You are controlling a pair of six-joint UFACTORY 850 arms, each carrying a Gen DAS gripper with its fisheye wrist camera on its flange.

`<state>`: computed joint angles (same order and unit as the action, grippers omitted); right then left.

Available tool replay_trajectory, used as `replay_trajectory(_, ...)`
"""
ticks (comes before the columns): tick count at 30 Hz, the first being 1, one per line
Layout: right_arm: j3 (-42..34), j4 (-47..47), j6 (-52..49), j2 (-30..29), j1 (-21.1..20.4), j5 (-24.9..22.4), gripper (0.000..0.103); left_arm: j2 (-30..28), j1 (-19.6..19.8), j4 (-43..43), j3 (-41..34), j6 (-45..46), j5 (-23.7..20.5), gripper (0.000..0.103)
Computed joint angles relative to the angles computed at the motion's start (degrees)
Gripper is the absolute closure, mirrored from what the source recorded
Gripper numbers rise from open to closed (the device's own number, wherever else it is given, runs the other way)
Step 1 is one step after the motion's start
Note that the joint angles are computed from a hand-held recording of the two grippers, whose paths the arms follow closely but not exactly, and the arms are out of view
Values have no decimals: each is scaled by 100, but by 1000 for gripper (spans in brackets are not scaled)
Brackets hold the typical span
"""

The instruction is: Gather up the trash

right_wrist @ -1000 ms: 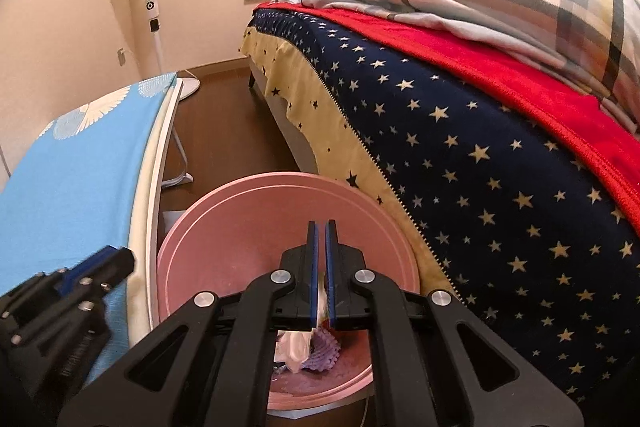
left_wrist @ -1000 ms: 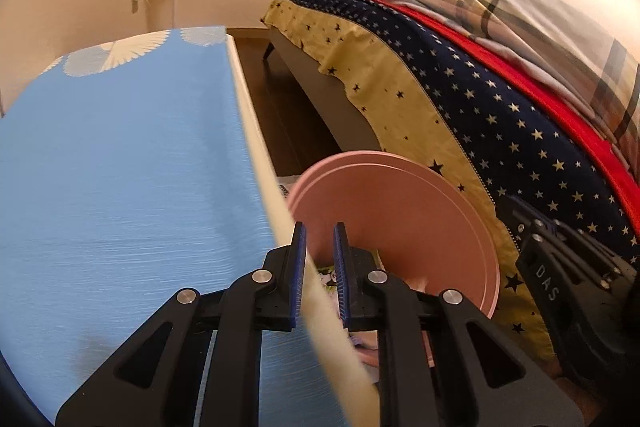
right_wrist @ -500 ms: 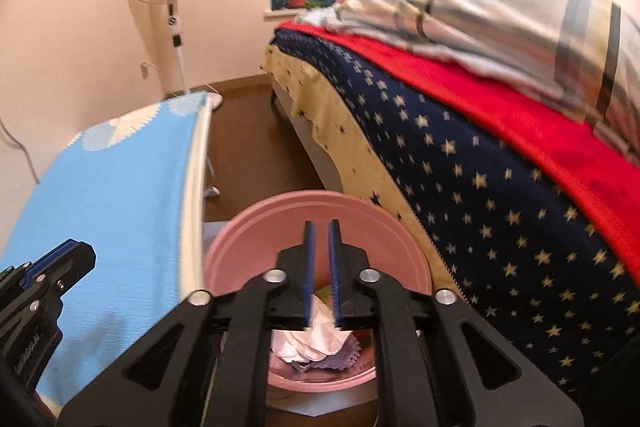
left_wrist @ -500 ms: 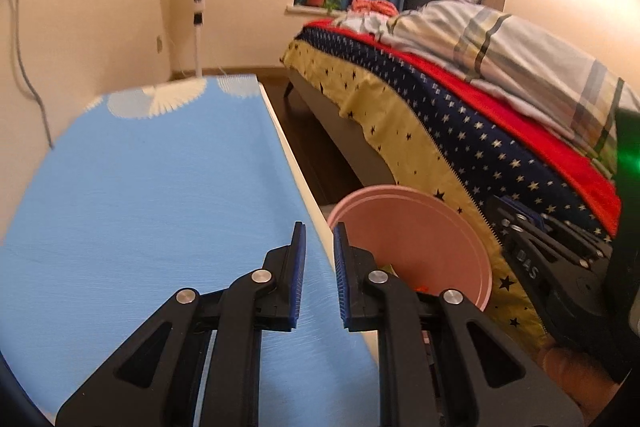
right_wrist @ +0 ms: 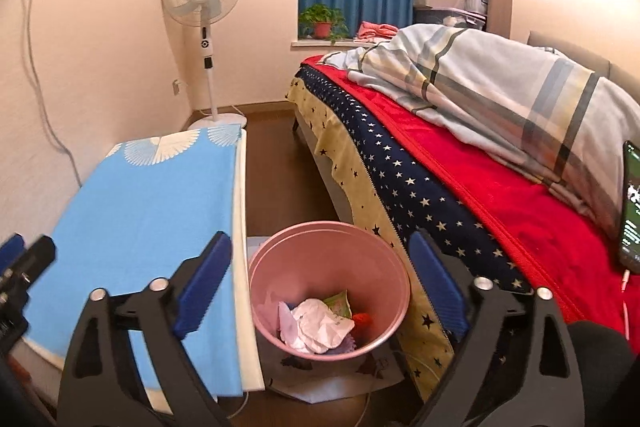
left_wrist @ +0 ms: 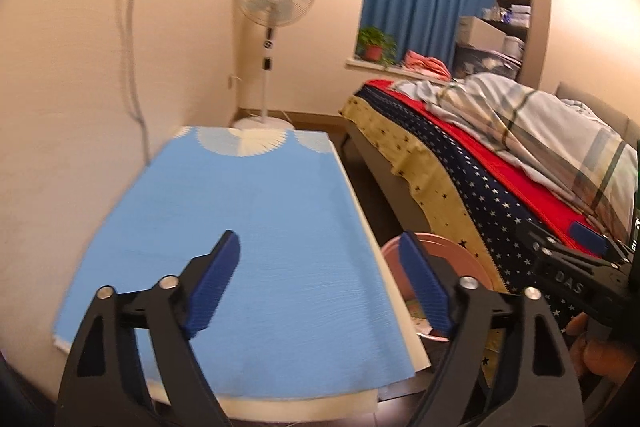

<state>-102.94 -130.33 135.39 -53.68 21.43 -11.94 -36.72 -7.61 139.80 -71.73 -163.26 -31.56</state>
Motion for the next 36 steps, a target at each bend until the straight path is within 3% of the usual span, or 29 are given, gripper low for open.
replay_trajectory(4,676,-1178,1038,406,36,-302,5,322,-85,-375,479,186,-300,10)
replay_trajectory(13,1872,-3134,2770,923,137,-1043,5,407,-306,-573,1015,90,-458,8)
replay_trajectory(20,1769,-2759,2405,760,247,-1225,5,72,-301,-1111,752,386,-411,8)
replay_trajectory(36,1478,-2319,1977,537,311,-943,5,13,-262,-1169,742,289,-498,8)
